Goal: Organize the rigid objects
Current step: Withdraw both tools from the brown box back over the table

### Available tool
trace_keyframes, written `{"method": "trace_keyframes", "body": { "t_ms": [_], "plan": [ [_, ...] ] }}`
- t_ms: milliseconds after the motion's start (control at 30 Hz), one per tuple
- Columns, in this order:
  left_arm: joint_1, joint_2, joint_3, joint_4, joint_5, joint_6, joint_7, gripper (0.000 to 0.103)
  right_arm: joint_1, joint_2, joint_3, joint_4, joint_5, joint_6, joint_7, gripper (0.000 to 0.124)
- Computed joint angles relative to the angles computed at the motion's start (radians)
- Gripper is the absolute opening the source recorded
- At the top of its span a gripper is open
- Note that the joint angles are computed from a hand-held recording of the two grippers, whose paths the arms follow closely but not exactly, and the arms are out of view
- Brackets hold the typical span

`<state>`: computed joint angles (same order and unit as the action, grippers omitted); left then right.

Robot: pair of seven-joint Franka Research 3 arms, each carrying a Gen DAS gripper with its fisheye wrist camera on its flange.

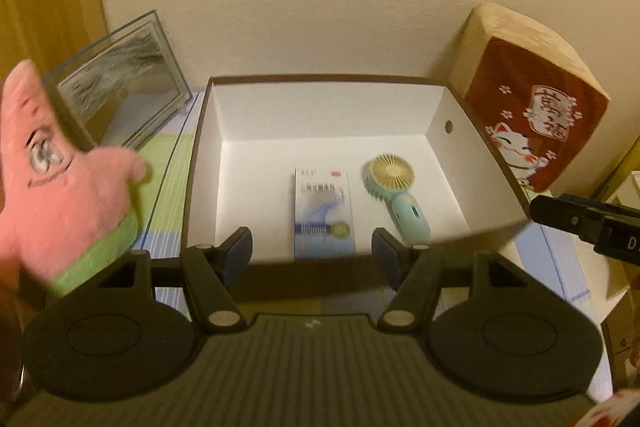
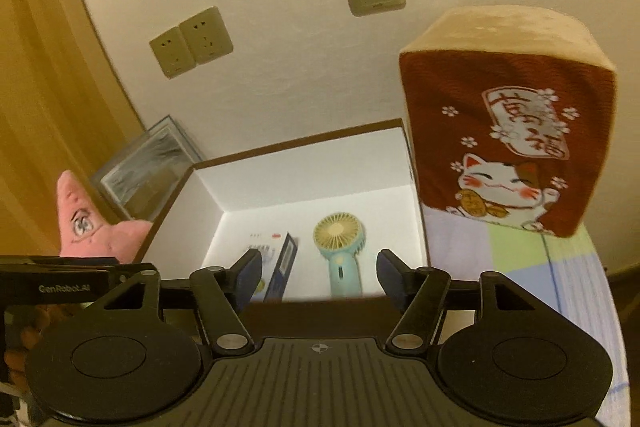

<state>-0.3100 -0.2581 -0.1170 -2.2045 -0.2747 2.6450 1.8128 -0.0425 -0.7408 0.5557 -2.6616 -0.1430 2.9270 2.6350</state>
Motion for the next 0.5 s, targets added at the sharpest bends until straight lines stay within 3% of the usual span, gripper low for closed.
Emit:
{"method": "trace_keyframes", "body": {
  "t_ms": [500],
  "plan": [
    [-0.052,-0.361,0.088,-0.262,-0.003,-0.096,-0.009,0.064,0.208,-0.223,-0.009,-0.086,0.078,-0.157,0.072,0.065]
  ]
}}
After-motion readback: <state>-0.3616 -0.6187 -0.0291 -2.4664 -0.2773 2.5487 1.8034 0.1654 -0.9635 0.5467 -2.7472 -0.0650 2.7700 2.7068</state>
